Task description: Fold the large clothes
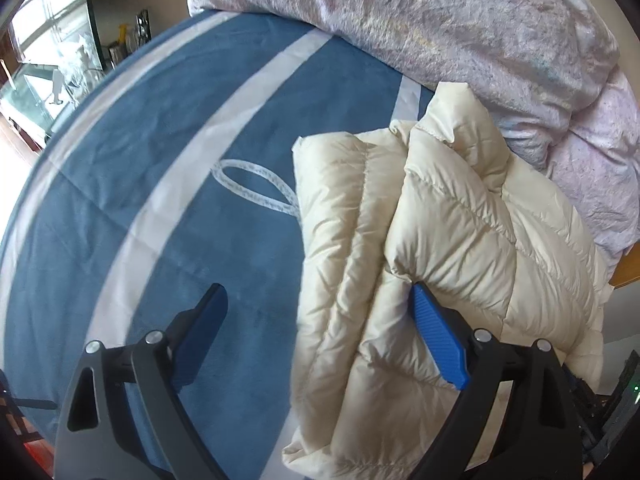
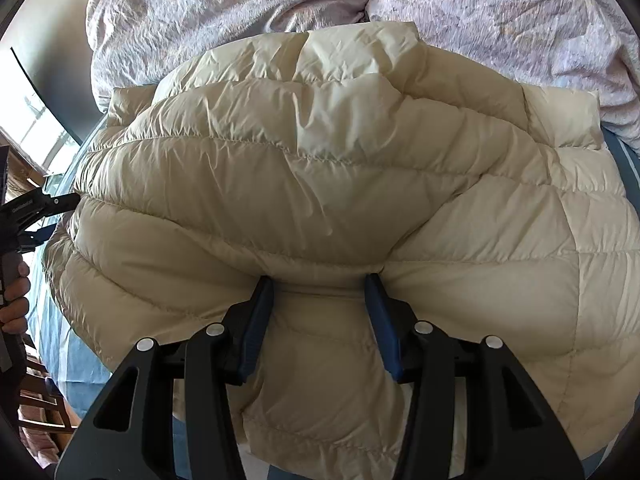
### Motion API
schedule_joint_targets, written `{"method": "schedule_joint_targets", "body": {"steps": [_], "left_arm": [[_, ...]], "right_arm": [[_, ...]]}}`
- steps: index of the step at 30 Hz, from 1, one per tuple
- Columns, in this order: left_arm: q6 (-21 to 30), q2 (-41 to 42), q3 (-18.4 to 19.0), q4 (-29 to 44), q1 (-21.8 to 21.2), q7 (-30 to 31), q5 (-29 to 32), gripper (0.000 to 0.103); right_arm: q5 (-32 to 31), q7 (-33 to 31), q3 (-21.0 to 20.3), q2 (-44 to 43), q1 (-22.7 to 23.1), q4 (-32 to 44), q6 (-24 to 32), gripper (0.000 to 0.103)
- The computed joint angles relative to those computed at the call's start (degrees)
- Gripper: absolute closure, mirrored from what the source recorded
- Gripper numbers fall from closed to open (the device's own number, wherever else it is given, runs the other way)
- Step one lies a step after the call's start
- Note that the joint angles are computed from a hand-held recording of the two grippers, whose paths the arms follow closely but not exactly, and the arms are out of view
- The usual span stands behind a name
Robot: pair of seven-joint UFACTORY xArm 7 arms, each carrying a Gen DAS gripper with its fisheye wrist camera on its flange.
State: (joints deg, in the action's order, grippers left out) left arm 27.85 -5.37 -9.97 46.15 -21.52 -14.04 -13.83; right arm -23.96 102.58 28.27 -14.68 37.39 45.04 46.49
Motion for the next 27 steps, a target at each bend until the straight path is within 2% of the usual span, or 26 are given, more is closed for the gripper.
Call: {"method": "schedule_joint_targets", "body": {"steps": [4, 9, 12, 14, 16, 19, 22, 25, 27], "left_arm": [[0.3, 0.7, 0.0, 0.6, -1.0, 2.8, -3.6, 0.012], [0.9, 2.0, -0.4, 1.9, -2.5, 9.1, -11.6, 0.016], [0.4, 2.9, -1.4, 2.4, -2.6, 6.4, -9.0, 0.017], [0.5, 3.1, -1.5, 2.7, -2.7, 6.3, -9.5, 0.024], [0.7, 3.3, -1.5, 3.2, -2.8, 6.5, -10.5, 0.036], [0.6, 3.0, -1.8, 3.6, -2.9, 4.6, -8.4, 0.049], [0.5, 2.3, -2.1, 3.7, -3.2, 3.2, -6.6, 0.074], [0.4, 0.4, -2.6, 3.6, -3.7, 1.1, -3.2, 0.084], [0.2, -1.2, -2.8, 3.4, -4.1, 0.1, -1.5, 0.087]], "right_arm": [[0.6, -0.8, -0.4, -0.3, 0.0, -0.3, -0.6, 0.053], [0.9, -1.4, -0.4, -0.2, -0.2, -0.3, -0.9, 0.053], [0.8, -1.4, -0.3, -0.3, -0.2, -0.5, -1.1, 0.053], [0.8, -1.3, -0.3, -0.3, -0.3, -0.7, -1.3, 0.053], [0.8, -1.3, -0.3, -0.4, -0.3, -0.8, -1.6, 0.053], [1.1, -1.4, -0.4, -0.5, -0.4, -1.1, -2.1, 0.053], [1.3, -1.6, -0.4, -0.6, -0.5, -1.2, -2.3, 0.053], [1.5, -1.8, -0.4, -0.7, -0.5, -1.3, -2.3, 0.053], [1.5, -1.9, -0.4, -0.8, -0.6, -1.5, -2.4, 0.053]]}}
